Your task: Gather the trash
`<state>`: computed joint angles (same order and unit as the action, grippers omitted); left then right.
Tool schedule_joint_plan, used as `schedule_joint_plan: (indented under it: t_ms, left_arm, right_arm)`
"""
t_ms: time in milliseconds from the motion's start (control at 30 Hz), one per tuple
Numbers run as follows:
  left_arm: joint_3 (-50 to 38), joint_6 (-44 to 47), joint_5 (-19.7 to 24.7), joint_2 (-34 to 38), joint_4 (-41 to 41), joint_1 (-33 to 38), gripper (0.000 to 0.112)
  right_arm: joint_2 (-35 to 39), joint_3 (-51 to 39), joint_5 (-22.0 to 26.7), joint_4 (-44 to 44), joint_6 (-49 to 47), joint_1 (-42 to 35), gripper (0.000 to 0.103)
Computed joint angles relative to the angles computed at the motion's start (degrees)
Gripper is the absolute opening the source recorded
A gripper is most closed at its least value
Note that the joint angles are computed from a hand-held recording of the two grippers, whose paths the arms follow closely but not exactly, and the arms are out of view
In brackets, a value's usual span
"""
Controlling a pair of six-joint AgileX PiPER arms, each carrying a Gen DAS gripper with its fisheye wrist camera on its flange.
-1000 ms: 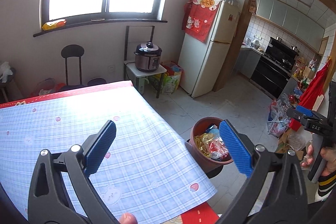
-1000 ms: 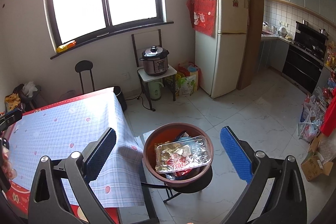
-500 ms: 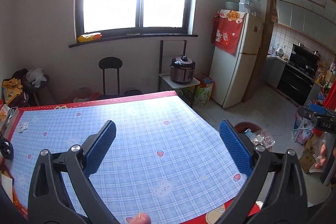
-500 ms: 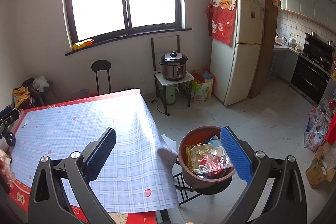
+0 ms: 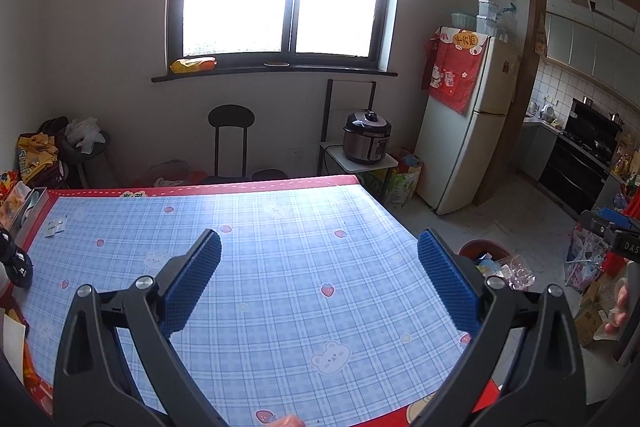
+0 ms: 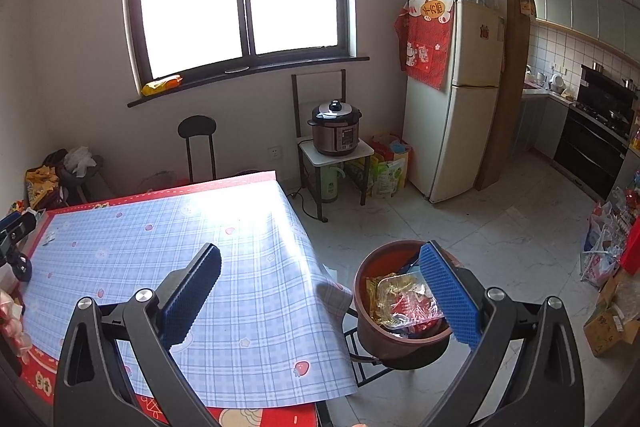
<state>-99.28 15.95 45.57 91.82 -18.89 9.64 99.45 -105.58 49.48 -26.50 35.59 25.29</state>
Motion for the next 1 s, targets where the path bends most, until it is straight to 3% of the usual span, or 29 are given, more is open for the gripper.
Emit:
schedule_joint_plan:
  t_ms: [1000]
  left_arm:
    - [-0.6, -2.4, -0.3, 1.1, 1.0, -3.0, 0.097]
  right_arm:
    - [1.2, -1.5, 0.9, 2.0, -2.5, -2.0, 0.097]
